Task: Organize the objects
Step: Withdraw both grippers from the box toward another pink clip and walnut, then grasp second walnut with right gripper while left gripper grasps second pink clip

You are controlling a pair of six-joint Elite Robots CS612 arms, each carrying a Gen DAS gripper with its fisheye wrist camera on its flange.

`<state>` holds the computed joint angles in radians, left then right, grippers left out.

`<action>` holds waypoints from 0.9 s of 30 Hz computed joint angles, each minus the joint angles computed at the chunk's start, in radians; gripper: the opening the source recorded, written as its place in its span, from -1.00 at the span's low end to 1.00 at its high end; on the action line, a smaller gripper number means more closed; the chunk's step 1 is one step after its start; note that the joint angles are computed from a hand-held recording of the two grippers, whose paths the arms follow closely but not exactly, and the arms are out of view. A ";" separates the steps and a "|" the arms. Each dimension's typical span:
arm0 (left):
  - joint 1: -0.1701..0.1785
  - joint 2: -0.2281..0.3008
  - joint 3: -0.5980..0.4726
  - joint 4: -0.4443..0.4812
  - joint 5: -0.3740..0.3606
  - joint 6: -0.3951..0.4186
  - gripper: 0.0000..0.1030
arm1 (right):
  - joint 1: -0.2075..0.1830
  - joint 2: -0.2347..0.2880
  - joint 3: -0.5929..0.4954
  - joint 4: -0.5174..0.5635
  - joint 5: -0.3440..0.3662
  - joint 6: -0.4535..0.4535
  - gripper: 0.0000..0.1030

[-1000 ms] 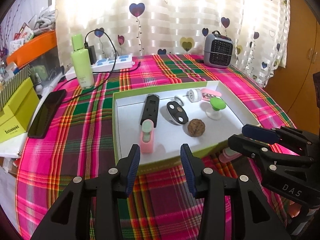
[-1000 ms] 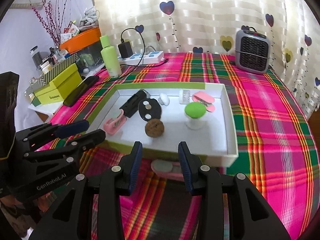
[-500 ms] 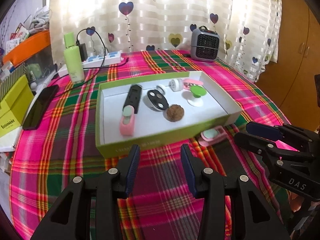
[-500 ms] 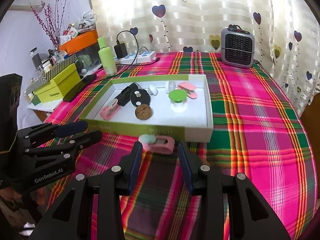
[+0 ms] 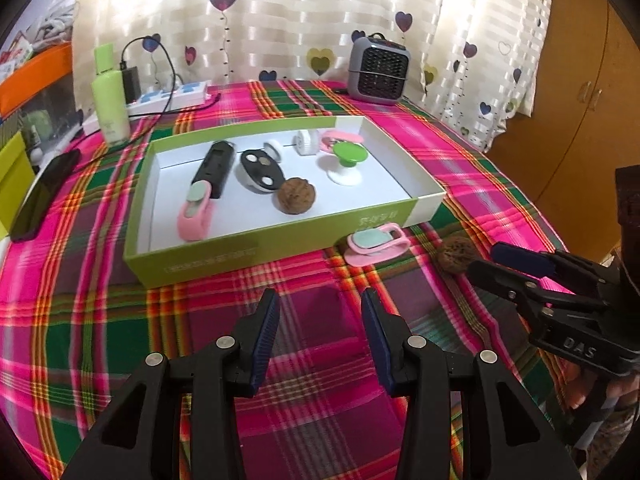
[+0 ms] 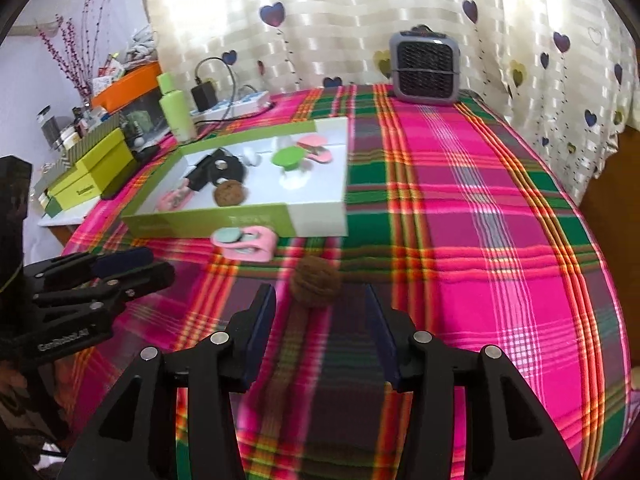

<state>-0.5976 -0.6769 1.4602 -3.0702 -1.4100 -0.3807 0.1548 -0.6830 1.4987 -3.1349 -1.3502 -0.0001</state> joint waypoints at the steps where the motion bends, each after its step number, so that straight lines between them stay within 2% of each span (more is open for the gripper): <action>1: 0.000 0.002 -0.004 0.000 -0.005 0.001 -0.20 | -0.003 0.004 -0.008 0.012 0.004 0.001 -0.07; 8: 0.005 0.027 -0.049 0.000 -0.058 0.009 -0.09 | -0.011 0.016 -0.039 0.065 0.048 -0.056 -0.07; 13: 0.004 0.040 -0.075 0.009 -0.061 0.028 -0.09 | -0.015 0.024 -0.060 0.109 0.080 -0.098 -0.07; 16: 0.004 0.046 -0.089 0.014 -0.067 0.034 -0.09 | -0.013 0.028 -0.076 0.146 0.079 -0.120 -0.07; 27: 0.004 0.063 -0.116 0.018 -0.096 0.054 -0.09 | -0.012 0.032 -0.086 0.150 0.063 -0.137 -0.08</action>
<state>-0.5936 -0.6143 1.3440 -3.0526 -1.5064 -0.3270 0.1425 -0.6514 1.4129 -2.9851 -1.2871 -0.1375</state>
